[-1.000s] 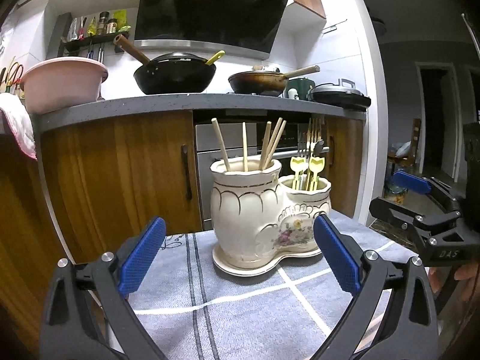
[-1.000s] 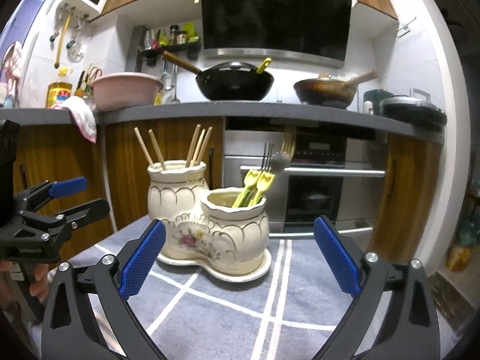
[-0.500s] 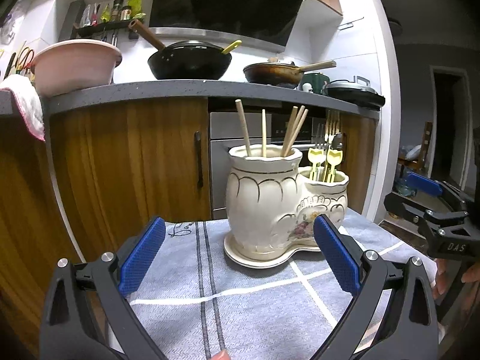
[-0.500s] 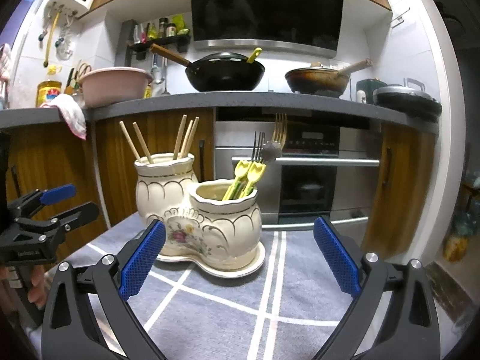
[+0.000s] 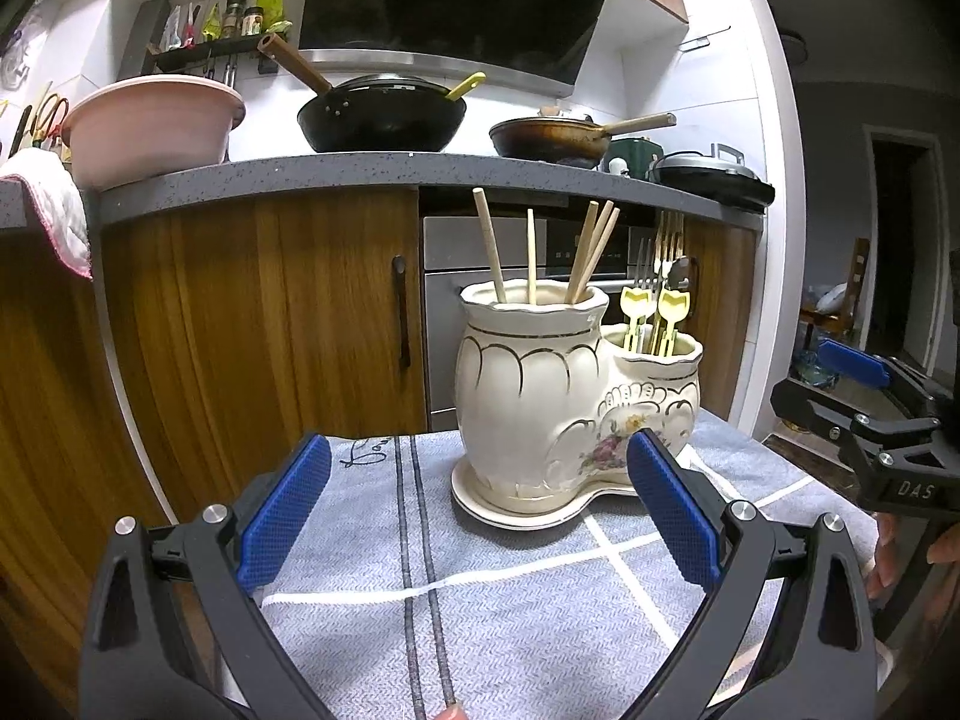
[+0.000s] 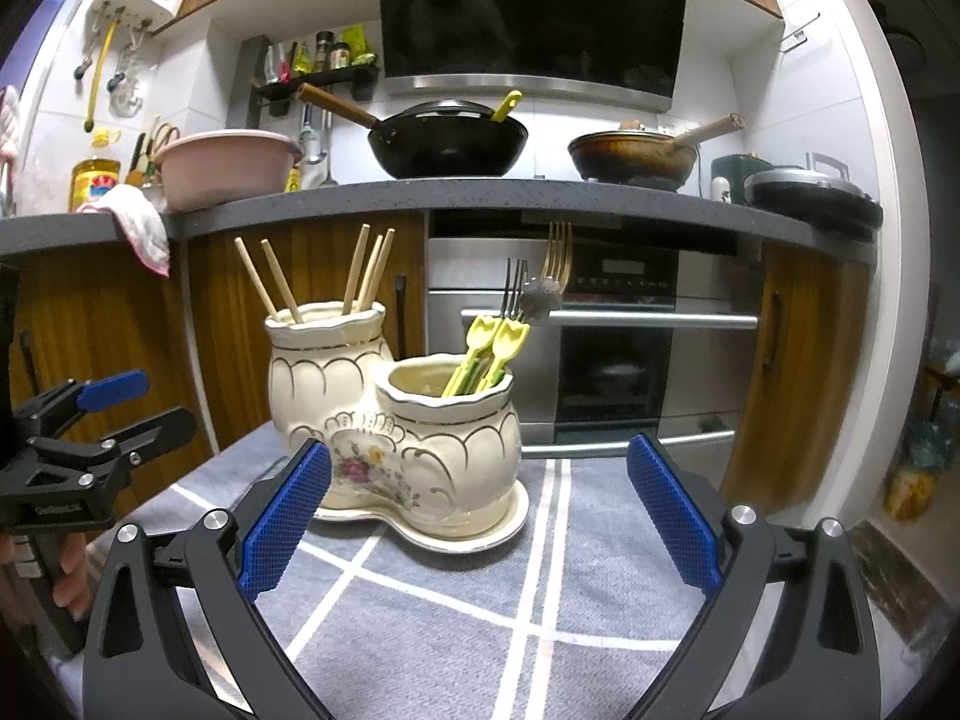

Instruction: Organize utensils

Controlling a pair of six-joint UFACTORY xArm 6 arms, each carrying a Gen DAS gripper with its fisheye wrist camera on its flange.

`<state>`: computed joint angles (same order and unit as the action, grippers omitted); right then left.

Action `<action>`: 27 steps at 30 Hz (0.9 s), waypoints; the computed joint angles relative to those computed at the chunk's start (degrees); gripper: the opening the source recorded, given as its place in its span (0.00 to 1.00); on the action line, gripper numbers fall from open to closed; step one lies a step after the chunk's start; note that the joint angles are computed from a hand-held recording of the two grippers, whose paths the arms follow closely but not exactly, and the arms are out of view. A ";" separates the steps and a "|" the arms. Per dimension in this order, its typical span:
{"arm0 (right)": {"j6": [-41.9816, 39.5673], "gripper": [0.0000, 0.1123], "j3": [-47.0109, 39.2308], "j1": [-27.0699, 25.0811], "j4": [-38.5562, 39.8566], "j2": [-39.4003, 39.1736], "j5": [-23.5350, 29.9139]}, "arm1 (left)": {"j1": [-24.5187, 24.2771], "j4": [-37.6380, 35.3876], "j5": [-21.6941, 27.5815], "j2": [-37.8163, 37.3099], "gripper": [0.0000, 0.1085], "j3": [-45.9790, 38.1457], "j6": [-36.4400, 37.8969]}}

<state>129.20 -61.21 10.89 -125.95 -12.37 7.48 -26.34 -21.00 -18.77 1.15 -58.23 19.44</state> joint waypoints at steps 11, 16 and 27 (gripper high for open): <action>-0.11 0.87 -0.16 -0.11 0.14 0.29 -0.15 | 0.27 1.96 -0.48 0.05 0.90 0.30 -1.67; -0.01 0.87 -0.19 -0.10 0.00 0.28 -0.12 | 0.22 1.65 -0.45 0.05 0.90 0.27 -1.41; -0.15 0.87 -0.25 -0.17 0.17 0.41 -0.24 | 0.35 2.09 -0.45 0.08 0.90 0.25 -1.75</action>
<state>129.05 -61.47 10.72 -125.78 -11.96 7.24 -25.99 -18.91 -19.22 1.23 -57.98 17.70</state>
